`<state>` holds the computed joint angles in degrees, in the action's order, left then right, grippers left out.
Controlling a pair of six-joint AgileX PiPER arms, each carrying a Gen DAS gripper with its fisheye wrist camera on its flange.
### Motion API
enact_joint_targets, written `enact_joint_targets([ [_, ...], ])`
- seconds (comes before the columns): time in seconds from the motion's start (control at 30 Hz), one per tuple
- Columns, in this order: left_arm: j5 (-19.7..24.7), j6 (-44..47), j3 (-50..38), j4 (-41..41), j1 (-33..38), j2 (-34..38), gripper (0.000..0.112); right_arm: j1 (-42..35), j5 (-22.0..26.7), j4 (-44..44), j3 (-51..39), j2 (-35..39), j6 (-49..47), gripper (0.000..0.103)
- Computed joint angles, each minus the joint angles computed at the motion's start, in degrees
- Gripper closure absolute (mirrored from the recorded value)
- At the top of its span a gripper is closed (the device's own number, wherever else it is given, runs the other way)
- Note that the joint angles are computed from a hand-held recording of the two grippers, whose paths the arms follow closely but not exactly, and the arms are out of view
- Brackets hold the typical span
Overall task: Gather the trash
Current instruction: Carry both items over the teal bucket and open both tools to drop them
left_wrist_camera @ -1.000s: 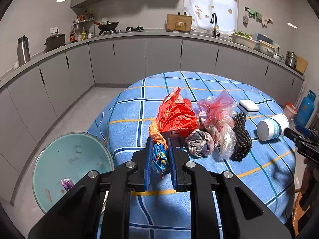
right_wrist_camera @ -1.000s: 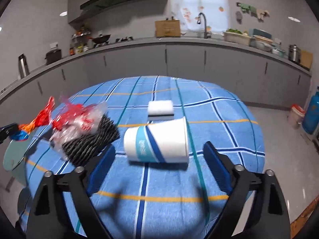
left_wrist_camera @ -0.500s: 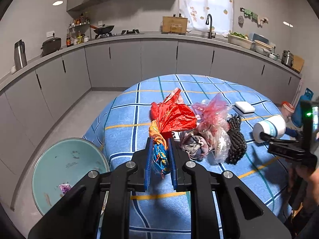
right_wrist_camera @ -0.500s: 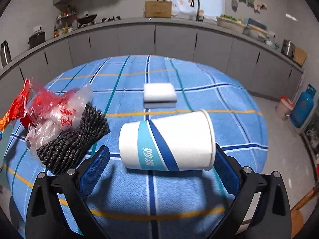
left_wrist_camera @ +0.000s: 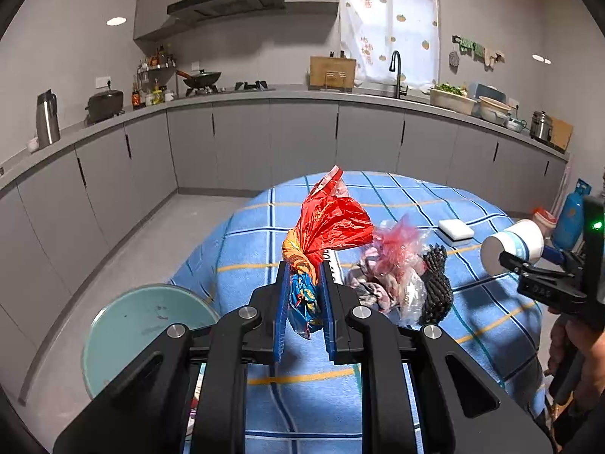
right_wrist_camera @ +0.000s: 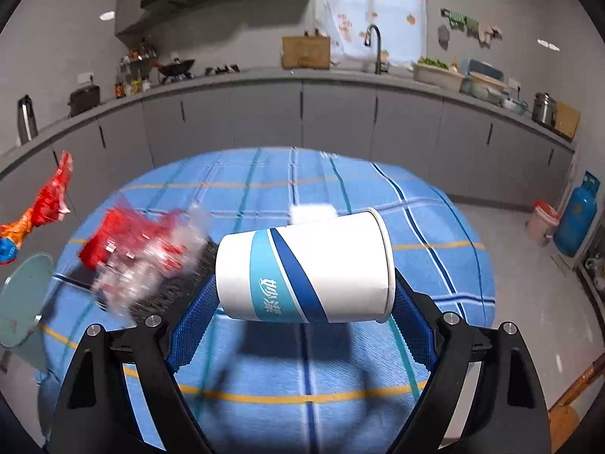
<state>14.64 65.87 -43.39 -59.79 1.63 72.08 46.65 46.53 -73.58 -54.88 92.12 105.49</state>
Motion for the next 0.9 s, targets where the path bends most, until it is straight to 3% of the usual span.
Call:
enact_joint_targets([
  [0.3, 1.3, -2.2, 0.8, 3.5, 5.8, -1.9, 0.096, 5.9, 0.9, -1.1, -7.1, 1.9, -3.3, 0.017],
  [0.9, 7.7, 8.0, 0.3, -3.3, 21.2, -0.7, 0.096, 10.9, -2.9, 4.4, -28.4, 14.6, -19.5, 0.017],
])
